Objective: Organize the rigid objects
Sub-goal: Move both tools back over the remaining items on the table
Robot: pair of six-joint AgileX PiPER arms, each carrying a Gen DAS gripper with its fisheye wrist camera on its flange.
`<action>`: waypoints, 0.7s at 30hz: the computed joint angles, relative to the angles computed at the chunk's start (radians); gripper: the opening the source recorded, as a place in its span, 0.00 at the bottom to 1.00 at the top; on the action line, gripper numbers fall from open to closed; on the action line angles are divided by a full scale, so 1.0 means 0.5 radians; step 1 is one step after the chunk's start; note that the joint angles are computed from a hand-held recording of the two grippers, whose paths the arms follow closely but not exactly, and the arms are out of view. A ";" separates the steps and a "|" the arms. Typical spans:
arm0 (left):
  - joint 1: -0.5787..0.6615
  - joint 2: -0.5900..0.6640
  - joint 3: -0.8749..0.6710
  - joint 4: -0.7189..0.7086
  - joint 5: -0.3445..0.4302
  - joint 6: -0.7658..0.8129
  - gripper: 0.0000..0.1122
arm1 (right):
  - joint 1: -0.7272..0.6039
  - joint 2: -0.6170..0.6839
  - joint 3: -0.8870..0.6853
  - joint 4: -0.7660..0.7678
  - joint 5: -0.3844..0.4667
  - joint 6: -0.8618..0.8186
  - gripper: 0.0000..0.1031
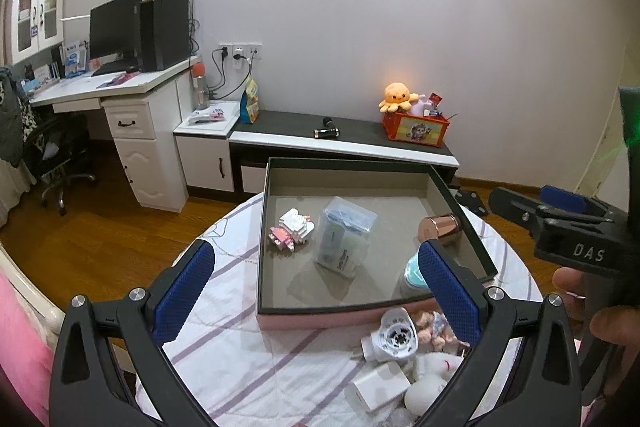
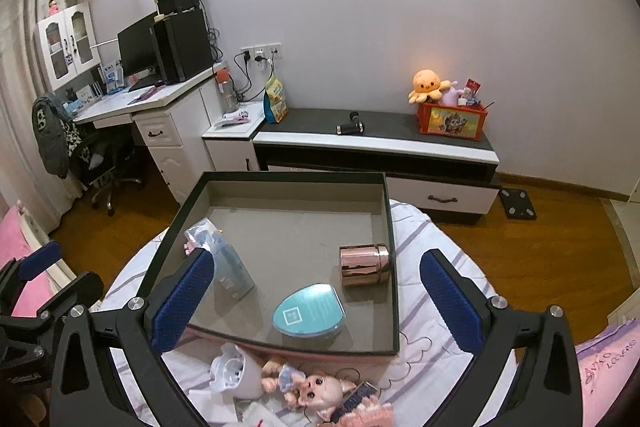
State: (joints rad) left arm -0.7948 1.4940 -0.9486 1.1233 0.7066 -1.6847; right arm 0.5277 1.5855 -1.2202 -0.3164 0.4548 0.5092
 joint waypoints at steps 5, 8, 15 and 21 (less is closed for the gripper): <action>-0.089 -0.068 0.059 -0.004 0.064 -0.057 0.92 | 0.040 -0.126 0.079 -0.121 0.016 0.108 1.00; -0.147 -0.100 0.084 0.001 0.107 -0.099 0.92 | 0.073 -0.214 0.150 -0.211 0.016 0.200 1.00; -0.305 -0.165 0.130 0.007 0.238 -0.189 0.92 | 0.132 -0.409 0.321 -0.331 0.020 0.333 1.00; -0.496 -0.208 0.206 0.007 0.380 -0.318 0.92 | 0.176 -0.628 0.555 -0.418 0.014 0.473 1.00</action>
State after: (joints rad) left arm -1.0428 1.3899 -0.8457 1.1269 0.8966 -1.8439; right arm 0.6157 1.2716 -0.9428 -0.5256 0.4620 0.7458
